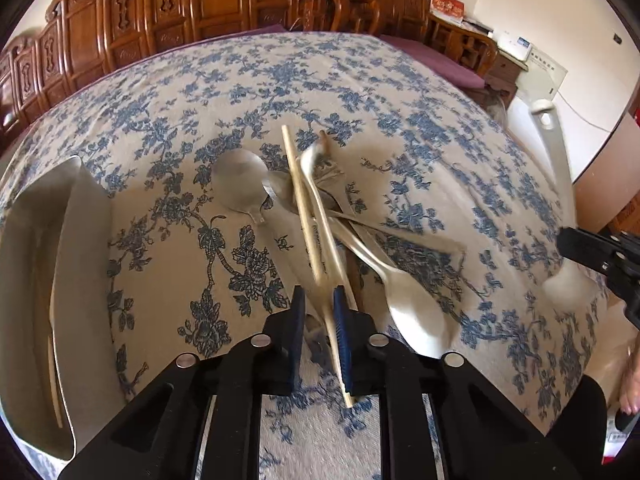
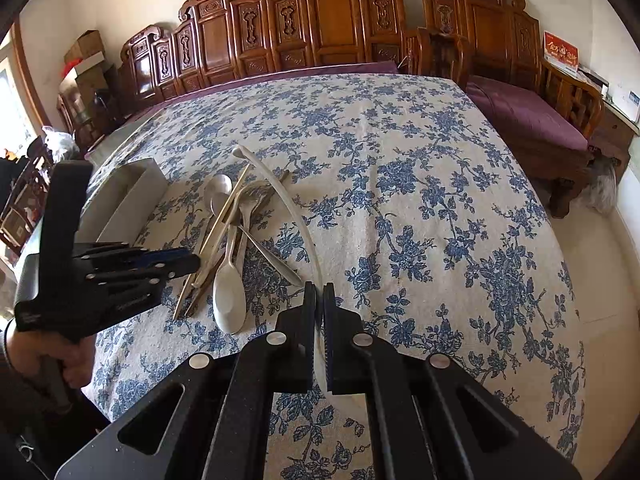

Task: Organize utensils
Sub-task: 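Grasp a pale chopstick with the left gripper while the right gripper holds the white spoon, then lower the pale chopstick into the metal tray and open the left gripper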

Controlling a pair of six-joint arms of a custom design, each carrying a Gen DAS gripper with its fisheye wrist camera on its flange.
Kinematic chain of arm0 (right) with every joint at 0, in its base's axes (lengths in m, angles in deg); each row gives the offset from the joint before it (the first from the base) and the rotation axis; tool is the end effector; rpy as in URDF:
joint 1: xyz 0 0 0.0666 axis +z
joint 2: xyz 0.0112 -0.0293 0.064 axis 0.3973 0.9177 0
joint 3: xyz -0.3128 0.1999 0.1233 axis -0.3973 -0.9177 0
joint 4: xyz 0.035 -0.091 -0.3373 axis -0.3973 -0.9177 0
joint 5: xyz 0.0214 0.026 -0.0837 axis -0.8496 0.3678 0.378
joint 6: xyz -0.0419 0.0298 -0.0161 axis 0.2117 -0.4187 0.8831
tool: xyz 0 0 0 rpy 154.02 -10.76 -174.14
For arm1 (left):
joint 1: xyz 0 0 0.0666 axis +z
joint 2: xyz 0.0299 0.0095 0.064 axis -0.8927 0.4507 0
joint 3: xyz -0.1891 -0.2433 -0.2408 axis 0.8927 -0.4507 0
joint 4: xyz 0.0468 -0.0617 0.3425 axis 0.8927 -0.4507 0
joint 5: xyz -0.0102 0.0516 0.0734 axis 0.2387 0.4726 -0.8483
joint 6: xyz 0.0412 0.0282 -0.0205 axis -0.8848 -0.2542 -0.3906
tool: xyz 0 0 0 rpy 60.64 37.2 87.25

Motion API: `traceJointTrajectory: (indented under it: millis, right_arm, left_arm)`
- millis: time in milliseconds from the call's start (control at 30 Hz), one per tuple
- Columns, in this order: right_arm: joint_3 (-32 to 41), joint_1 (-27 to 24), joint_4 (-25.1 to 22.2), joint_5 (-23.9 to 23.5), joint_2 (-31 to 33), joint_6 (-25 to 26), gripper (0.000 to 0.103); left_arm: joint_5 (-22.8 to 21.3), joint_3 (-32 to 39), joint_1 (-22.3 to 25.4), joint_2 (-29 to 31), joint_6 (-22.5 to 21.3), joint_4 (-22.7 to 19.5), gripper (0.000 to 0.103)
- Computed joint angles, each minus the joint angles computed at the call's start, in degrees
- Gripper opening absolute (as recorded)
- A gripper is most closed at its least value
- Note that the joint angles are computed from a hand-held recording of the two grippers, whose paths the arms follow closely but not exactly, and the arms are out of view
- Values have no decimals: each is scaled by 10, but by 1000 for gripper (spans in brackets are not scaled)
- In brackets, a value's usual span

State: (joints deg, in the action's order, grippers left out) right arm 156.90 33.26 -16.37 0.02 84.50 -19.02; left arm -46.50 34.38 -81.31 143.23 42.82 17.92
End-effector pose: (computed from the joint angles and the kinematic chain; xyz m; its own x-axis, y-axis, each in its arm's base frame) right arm 0.5023 0.0975 0.3805 -0.7392 -0.3167 -0.5944 -0.4805 0.8664 0.1360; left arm 0.4868 -0.1570 0.3320 -0.8593 -0.0212 -0.5111 0.0294 0.9954 -0.0908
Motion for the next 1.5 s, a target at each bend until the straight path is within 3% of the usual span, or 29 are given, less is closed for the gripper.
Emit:
traceJointTrajectory:
  millis: [300, 767, 1133, 1500]
  right_arm:
    - [-10, 11, 4, 3, -9, 6, 5]
    - [-14, 43, 15, 15, -40, 16, 5]
    - [14, 101, 8, 44, -37, 0, 5]
    - [46, 155, -6, 52, -4, -21, 5]
  left_arm:
    - [-7, -3, 2, -11, -2, 3, 4]
    - [-36, -42, 0, -125, -28, -17, 4]
    - [-24, -85, 58, -211, -52, -25, 4]
    - [22, -93, 152, -210, -96, -36, 4]
